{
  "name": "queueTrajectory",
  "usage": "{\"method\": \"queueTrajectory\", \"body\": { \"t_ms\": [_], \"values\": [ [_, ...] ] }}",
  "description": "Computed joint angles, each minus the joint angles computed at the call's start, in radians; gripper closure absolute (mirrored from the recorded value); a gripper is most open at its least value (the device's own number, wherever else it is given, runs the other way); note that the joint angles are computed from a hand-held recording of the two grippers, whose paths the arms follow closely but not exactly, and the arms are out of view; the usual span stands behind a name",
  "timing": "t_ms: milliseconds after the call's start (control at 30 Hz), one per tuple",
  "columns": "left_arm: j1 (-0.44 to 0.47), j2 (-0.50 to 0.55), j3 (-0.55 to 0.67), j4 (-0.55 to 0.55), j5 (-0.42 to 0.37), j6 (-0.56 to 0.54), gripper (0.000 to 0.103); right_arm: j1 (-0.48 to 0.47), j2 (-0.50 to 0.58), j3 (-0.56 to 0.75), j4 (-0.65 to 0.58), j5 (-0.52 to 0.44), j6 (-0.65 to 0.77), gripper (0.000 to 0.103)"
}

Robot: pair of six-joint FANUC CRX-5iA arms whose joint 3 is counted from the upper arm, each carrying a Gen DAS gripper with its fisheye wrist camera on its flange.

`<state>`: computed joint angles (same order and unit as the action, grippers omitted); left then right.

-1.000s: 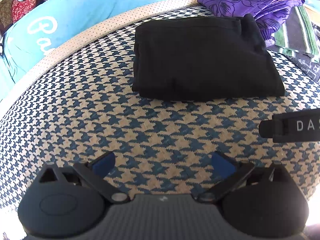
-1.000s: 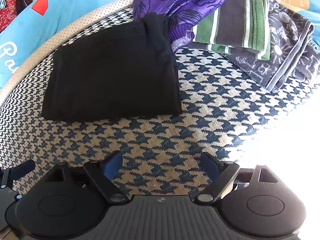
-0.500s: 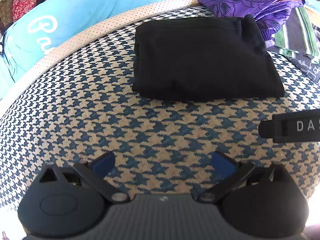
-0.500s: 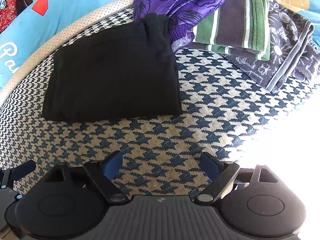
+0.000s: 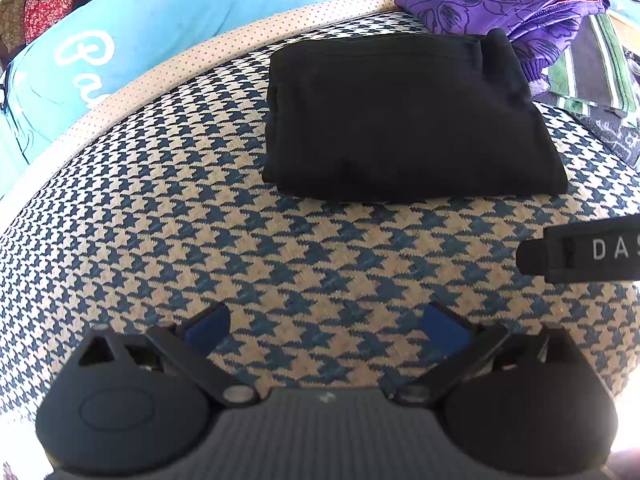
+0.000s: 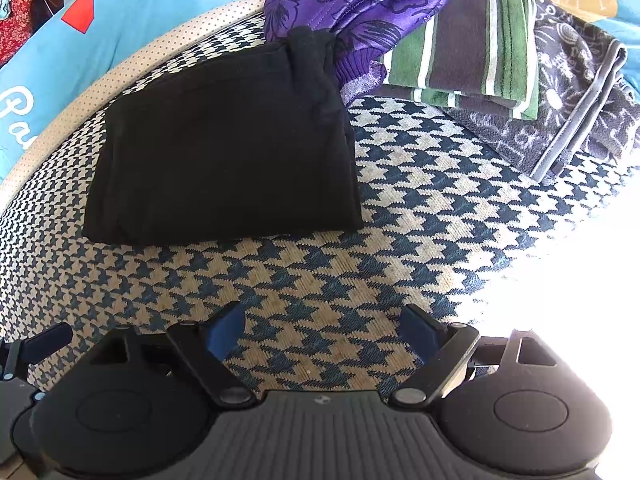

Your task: Fold clothes

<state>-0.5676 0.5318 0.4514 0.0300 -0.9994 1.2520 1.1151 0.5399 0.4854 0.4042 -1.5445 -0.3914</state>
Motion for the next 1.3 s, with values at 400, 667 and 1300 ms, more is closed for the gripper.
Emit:
{"method": "queueTrajectory", "body": {
  "t_ms": [400,667,1300],
  "values": [
    [-0.001,-0.001,-0.004,0.005,-0.003,-0.004,0.0,0.0,0.002,0.004,-0.002,-0.003,0.001,0.018],
    [0.001,-0.004,-0.009,0.008,0.001,-0.006,0.0,0.0,0.006,0.008,-0.001,-0.005,0.003,0.018],
    [0.007,-0.012,-0.023,0.023,0.005,-0.016,0.0,-0.002,0.008,0.013,-0.004,-0.006,0.014,0.018]
  ]
}}
